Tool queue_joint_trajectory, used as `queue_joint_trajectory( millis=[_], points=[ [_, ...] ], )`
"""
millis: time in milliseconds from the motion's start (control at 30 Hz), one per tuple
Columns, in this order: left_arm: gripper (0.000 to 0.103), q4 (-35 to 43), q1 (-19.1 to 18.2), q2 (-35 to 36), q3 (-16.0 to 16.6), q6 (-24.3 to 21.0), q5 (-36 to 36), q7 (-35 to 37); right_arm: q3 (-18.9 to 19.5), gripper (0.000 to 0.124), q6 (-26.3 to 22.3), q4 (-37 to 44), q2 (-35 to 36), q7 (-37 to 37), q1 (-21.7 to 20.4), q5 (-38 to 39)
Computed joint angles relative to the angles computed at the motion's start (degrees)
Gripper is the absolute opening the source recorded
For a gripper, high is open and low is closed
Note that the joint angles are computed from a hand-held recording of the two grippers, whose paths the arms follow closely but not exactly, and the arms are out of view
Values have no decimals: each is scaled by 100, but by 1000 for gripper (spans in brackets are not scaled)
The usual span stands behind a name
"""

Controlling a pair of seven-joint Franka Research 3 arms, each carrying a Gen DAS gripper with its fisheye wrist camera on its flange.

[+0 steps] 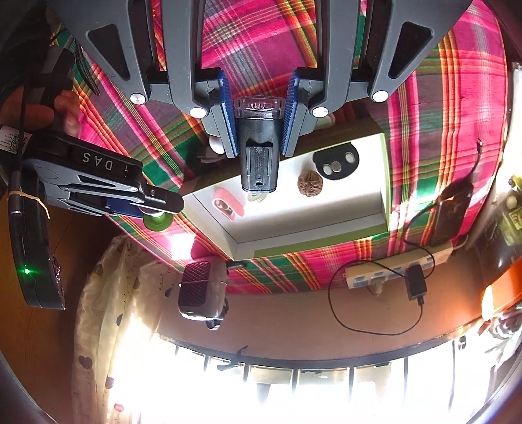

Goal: Organize objects
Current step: 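Carry the black flashlight and green spool over the box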

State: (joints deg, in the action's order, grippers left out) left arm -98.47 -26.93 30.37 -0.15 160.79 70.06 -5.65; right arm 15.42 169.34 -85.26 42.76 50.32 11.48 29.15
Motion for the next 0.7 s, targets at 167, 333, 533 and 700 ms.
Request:
queue_joint_trajectory(
  millis=[167,333,533,700],
  points=[
    [25,47,132,1,45,-64,-102,79,-113,45,-279,536,270,75,207,-193],
    [25,133,269,57,117,-63,-211,131,-228,45,-740,1288,681,205,410,-378],
    [25,308,441,231,164,-44,-551,437,-385,45,-1228,2251,1234,306,685,-668],
    [25,551,557,471,176,-36,-998,934,-609,45,-1974,3567,1992,699,955,-958]
  ],
)
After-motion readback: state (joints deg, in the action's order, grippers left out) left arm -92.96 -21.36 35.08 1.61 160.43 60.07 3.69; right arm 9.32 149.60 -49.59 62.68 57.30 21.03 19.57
